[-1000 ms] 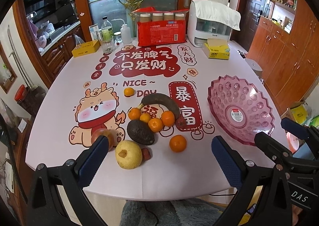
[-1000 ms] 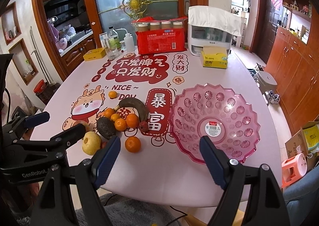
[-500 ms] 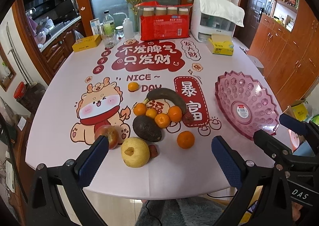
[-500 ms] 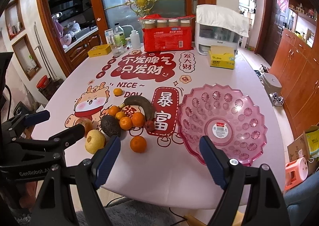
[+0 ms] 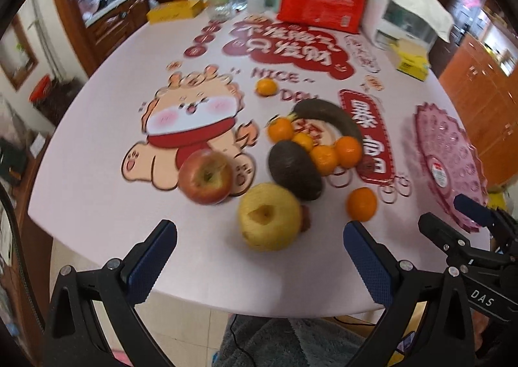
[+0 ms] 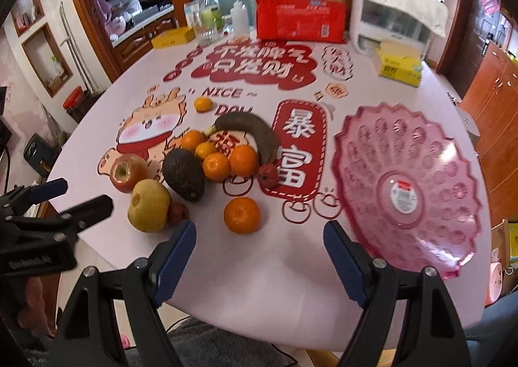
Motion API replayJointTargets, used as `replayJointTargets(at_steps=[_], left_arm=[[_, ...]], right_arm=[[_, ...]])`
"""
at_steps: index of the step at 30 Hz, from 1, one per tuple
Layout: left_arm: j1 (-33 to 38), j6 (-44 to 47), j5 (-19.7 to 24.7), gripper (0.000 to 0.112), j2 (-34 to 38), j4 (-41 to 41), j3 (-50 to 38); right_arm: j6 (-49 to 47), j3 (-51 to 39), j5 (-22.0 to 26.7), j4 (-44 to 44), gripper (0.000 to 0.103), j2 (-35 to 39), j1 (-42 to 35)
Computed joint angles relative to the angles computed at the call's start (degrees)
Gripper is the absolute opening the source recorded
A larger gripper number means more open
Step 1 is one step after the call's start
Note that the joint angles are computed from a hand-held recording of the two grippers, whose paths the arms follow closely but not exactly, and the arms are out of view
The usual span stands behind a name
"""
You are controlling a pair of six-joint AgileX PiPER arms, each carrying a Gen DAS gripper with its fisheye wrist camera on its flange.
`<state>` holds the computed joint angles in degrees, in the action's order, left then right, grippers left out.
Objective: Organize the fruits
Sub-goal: 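Grasp the yellow pear with the left tool while the right tool grasps a mandarin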
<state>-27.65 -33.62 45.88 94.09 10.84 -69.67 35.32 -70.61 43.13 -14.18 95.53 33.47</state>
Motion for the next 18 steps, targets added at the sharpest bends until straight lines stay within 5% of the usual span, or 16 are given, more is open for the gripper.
replayJointTargets(at_steps=[9, 18], left_arm=[[5.15, 7.97, -5.14, 0.102, 8.93, -9.25, 2.14], [8.94, 19.65, -5.82, 0.096, 17.16, -22.72, -2.14]], right_arm=[[-5.45, -1.67, -5.93, 5.38, 0.073, 9.50, -2.72], [-15.70, -6.29, -6.33, 15.26, 0.059, 17.81, -5.48]])
